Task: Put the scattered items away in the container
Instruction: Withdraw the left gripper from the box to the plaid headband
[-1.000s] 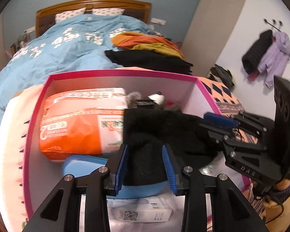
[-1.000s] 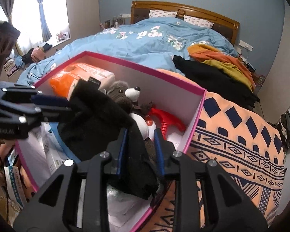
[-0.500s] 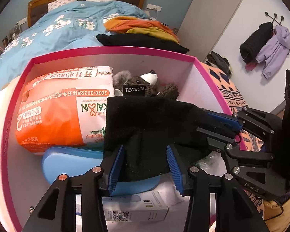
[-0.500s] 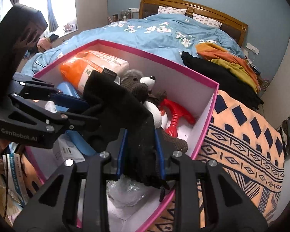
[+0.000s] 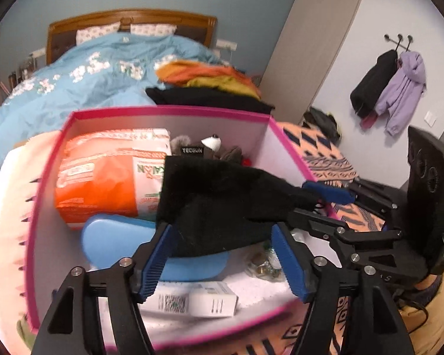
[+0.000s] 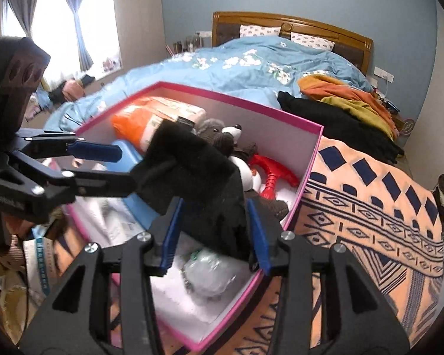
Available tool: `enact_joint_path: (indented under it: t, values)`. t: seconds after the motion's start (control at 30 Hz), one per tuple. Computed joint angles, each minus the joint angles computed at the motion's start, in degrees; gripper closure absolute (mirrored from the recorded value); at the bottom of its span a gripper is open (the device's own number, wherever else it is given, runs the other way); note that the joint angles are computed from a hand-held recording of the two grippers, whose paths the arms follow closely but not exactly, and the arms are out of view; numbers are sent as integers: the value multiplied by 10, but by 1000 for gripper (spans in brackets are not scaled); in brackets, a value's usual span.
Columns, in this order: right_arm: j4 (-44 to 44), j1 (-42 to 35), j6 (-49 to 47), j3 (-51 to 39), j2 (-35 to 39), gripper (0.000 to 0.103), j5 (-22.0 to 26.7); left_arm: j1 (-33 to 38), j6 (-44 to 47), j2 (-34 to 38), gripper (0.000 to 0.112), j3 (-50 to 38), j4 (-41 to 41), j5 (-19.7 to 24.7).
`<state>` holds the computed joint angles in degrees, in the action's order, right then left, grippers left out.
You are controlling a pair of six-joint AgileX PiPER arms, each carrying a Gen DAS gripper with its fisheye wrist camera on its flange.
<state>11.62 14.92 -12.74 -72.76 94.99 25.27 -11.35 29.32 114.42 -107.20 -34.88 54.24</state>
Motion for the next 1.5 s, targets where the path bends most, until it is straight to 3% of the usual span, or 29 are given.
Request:
enact_joint_path:
  t: [0.1,0.23,0.33,0.57,0.7,0.9,1.03,1.13,1.33,1.5]
  values:
    - [88,-6,-71,33,-27,56,-11,13,52,-50,31,74,-45,-22]
    - [234,-16,-187,85,-71,44,-20,29,112,-112,29,157,-101,-36]
    - [324,-11,-264,132,-111,44,-30,43,150,-156,29,211,-137,-36]
    - [429,24,-351,226,-198,41,-26,72,206,-222,29,303,-174,-16]
    - [471,50,-377,280,-229,40,-26,110,228,-251,29,348,-196,26]
    - [509,105,-388,349,-252,39,-43,195,256,-278,29,393,-243,136]
    - [542,142,-392,386,-264,39,-57,232,300,-323,29,452,-238,155]
    - [552,178,-383,410,-274,39,-79,250,324,-350,29,501,-219,145]
    - [692,225,-478,452,-272,39,-104,274,359,-380,29,603,-187,104]
    - [817,233,-571,483,-273,39,-102,288,386,-376,29,650,-189,102]
